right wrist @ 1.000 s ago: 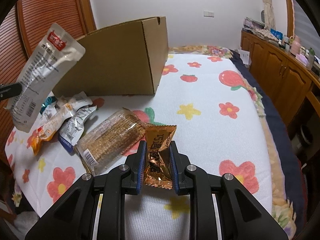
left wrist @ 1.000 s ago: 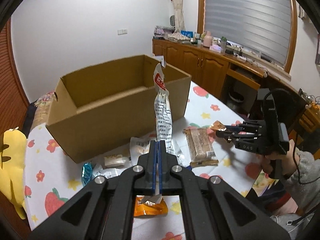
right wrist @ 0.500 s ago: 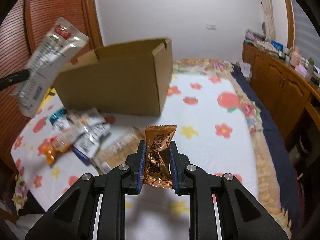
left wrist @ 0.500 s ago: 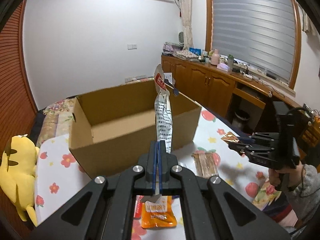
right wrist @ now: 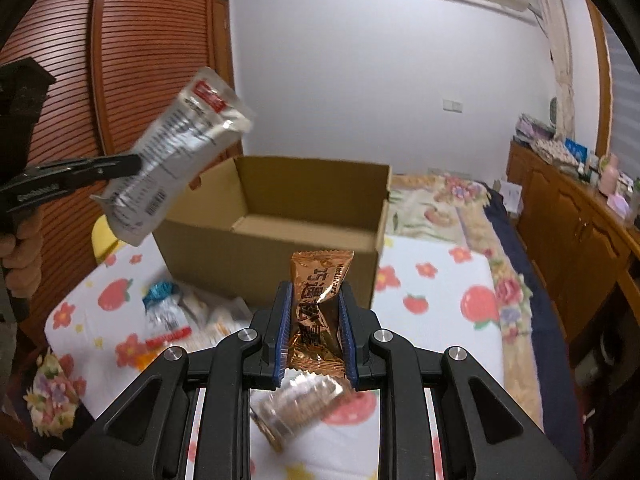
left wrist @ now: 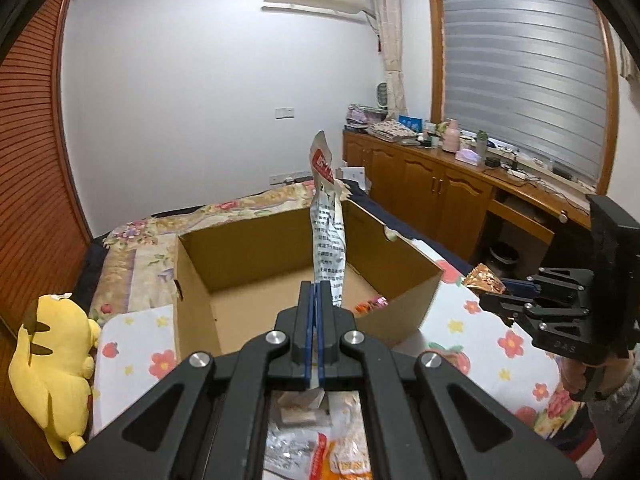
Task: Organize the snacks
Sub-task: 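Carry both packets over the box and open both tools to release them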
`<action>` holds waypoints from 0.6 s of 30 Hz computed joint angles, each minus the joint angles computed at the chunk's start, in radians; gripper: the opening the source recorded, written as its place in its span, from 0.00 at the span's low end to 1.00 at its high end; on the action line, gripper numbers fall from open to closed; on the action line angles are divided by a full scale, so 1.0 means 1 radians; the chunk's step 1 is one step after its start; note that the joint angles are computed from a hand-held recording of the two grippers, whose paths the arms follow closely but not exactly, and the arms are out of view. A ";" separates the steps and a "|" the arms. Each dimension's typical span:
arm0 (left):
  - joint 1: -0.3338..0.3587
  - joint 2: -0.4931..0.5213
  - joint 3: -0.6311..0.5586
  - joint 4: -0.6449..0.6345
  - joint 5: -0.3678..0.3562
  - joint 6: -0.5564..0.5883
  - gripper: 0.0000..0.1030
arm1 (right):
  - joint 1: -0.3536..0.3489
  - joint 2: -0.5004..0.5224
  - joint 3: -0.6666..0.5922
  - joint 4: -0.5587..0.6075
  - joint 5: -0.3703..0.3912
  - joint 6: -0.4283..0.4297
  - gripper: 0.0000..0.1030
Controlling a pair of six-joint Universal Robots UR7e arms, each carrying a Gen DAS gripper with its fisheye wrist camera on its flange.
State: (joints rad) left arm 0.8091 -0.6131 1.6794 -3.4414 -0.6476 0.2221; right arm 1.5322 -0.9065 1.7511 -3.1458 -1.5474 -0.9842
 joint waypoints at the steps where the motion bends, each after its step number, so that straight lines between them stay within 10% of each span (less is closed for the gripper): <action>1: 0.004 0.002 -0.009 -0.004 0.001 0.008 0.00 | 0.003 0.003 -0.006 0.006 0.002 0.003 0.19; 18: 0.108 0.052 -0.179 0.083 0.036 0.005 0.00 | 0.077 0.174 -0.250 0.113 -0.082 0.069 0.19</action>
State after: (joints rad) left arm 0.9169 -0.5613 1.5008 -3.3583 -0.6120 0.2267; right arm 1.6087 -0.7320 1.5013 -3.0330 -1.6289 -0.9155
